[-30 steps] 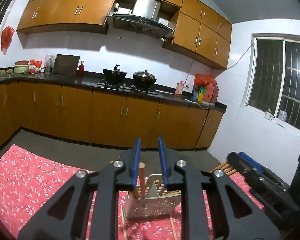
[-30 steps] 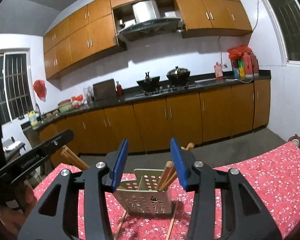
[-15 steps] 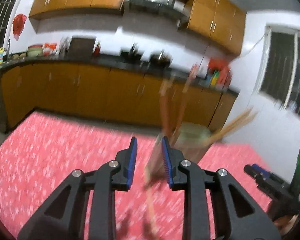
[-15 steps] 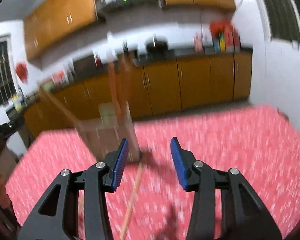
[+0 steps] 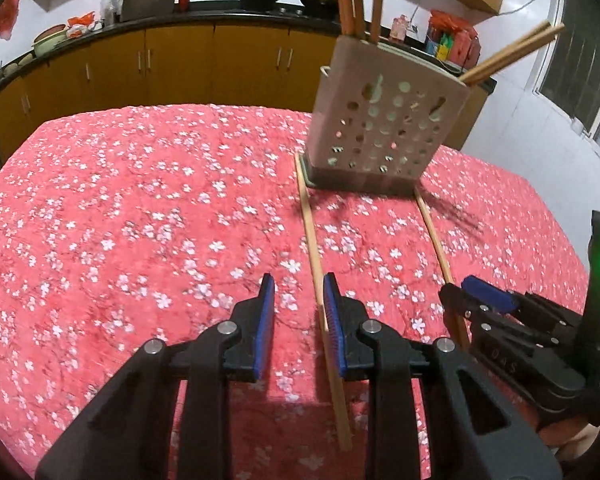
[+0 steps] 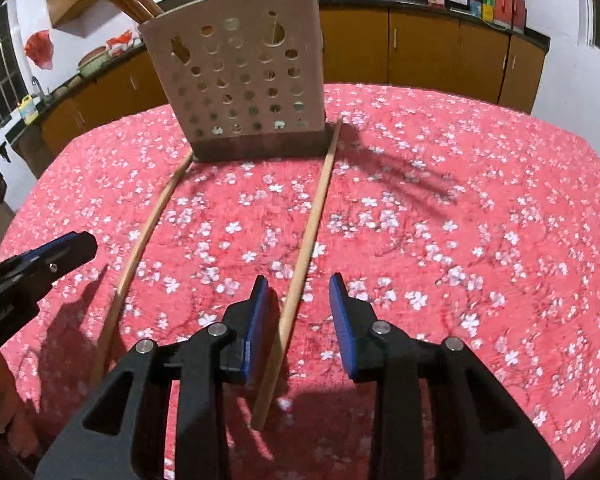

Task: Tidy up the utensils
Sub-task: 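Close the left gripper on a chopstick while the right gripper grasps the last one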

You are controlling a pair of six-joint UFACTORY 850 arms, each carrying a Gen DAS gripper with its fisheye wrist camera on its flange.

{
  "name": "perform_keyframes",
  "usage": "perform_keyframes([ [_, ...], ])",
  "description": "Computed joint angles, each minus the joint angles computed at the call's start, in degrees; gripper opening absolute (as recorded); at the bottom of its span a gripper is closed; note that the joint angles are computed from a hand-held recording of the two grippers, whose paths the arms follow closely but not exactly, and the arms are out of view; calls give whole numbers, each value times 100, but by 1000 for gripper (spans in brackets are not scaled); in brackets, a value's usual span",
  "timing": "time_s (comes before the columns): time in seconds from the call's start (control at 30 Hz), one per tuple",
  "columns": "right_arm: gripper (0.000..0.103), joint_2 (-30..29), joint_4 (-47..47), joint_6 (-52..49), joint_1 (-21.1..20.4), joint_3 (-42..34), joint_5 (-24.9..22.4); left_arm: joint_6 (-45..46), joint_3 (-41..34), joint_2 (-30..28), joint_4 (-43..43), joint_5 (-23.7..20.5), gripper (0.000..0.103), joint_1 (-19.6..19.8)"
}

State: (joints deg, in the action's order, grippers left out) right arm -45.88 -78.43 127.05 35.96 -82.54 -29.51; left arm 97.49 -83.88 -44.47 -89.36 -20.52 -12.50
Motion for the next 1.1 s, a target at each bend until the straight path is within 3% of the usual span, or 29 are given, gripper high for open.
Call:
perform_keyframes([
  [0.13,21,25,-122,225,27,87,-89,-368,-84,-71,376,48,27,-77],
  [0.4,20,33,-85,214,36,89,-102,-300,-71,-133,466,367,32,-272],
  [0.43,18,26,-48,187,40,78,-123,-495,-105,-166,681,452,30,-301],
  [0.5,9,23,24,140,33,74,-157,-299,-89,-183,520,683,13,-358],
  [0.57,8,73,-79,284,6,153,-78,-118,-94,-193,382,794,9,-358],
  [0.7,8,166,86,226,-62,292,-209,-725,-291,-291,921,940,8,-250],
  [0.9,8,310,226,302,-209,504,-363,-2506,-899,-621,2558,925,8,12],
  [0.97,8,317,104,370,-244,532,-355,-2527,-1004,-684,2582,860,8,44],
  [1.1,8,297,7,365,-247,519,-363,-1664,-923,-663,1717,859,12,79],
])
